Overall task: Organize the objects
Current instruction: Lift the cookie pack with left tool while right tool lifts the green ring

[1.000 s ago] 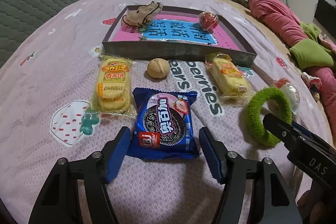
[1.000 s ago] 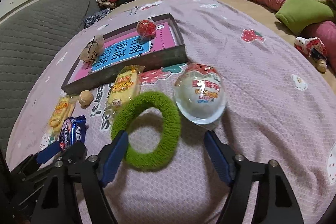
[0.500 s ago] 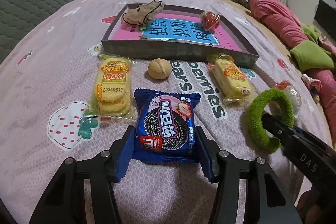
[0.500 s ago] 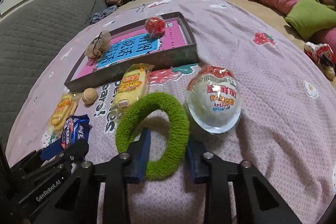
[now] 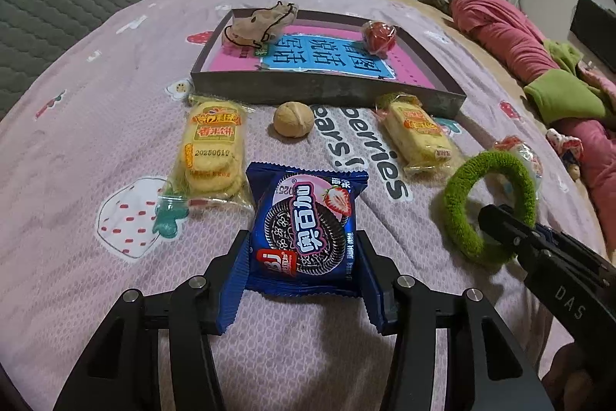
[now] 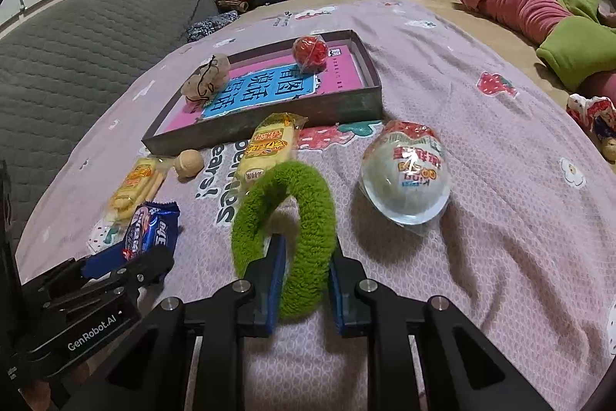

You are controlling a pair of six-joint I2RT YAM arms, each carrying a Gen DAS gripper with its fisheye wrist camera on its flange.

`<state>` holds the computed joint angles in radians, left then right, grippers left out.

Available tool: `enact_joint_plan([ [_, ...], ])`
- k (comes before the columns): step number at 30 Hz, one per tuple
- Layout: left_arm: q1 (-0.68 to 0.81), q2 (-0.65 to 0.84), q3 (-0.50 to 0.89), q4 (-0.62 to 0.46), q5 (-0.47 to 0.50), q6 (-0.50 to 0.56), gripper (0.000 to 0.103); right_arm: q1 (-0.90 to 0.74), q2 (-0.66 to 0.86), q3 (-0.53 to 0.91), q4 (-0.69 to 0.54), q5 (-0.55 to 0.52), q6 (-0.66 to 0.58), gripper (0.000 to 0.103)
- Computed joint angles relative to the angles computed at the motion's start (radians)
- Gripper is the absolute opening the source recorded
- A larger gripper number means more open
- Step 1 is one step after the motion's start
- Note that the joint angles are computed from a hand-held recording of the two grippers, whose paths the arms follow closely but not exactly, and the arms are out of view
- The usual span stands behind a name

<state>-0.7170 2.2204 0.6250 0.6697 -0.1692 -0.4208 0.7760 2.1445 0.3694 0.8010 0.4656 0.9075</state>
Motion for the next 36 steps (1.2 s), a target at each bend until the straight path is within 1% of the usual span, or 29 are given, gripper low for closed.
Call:
enact_joint_plan([
  [6,-0.003,-0.044,-0.048,0.03,-0.022,0.014,0.054,-0.004,-0.045,-0.024,0.008,-0.015,-0.037,0.014],
  [14,0.015,-0.081,-0.085,0.052,-0.014,0.016,0.054,0.015,-0.097,-0.06,0.038,0.0,-0.064,0.013],
  [18,0.018,-0.111,-0.102,0.052,-0.019,0.021,0.054,0.044,-0.152,-0.069,0.004,0.034,-0.077,0.013],
  [24,0.014,-0.198,-0.151,0.038,-0.038,0.024,0.054,0.093,-0.257,-0.068,-0.105,0.079,-0.081,0.013],
  [28,0.005,-0.28,-0.186,0.008,-0.06,0.029,0.054,0.127,-0.348,-0.059,-0.204,0.112,-0.077,0.013],
  [36,-0.025,-0.487,-0.241,-0.106,-0.109,0.035,0.054,0.194,-0.55,-0.028,-0.446,0.193,-0.059,0.013],
])
